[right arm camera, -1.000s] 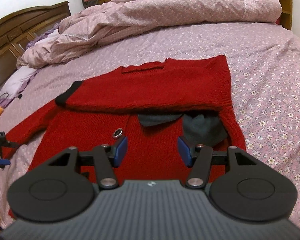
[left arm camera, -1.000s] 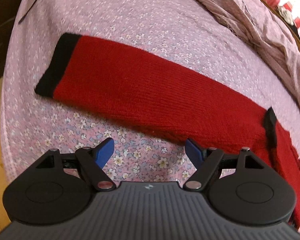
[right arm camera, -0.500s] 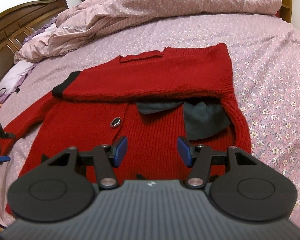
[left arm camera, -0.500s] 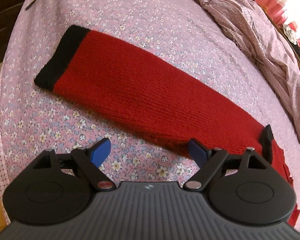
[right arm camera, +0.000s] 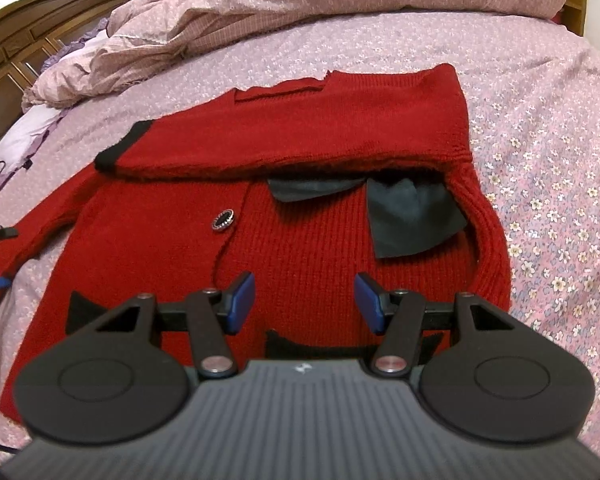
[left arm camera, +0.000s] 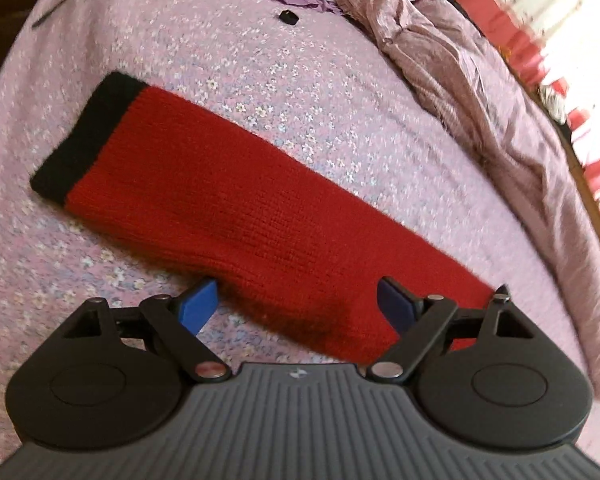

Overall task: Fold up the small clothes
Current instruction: 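Move the open left tool over the other red sleeve, then close the left tool on the middle of the other sleeve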

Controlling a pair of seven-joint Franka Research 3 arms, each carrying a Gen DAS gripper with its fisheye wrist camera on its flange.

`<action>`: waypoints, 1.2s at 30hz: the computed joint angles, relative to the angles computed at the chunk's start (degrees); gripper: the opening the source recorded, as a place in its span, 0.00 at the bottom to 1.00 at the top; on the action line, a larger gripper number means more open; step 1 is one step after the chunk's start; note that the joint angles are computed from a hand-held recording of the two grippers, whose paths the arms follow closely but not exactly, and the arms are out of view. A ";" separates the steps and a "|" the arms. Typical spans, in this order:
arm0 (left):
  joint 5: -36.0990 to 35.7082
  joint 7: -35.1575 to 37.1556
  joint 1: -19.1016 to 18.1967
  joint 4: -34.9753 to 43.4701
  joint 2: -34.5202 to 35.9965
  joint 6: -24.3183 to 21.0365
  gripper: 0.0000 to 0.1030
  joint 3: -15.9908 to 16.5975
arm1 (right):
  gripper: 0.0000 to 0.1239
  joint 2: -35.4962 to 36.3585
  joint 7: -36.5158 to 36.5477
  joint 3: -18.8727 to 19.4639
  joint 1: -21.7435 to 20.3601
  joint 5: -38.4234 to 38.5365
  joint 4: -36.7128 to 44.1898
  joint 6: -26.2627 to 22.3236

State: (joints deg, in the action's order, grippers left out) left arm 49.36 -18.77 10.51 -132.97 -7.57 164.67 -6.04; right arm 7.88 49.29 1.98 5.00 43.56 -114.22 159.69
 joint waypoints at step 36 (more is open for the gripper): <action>7.29 5.93 -3.35 7.34 3.65 -11.28 0.61 -0.08 | 0.55 2.92 0.84 1.71 -0.93 2.95 1.17 2.68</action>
State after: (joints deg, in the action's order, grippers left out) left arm 56.64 -12.84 7.16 -125.63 -3.92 153.39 -6.12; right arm 10.80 50.12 3.69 4.08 46.52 -113.05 162.38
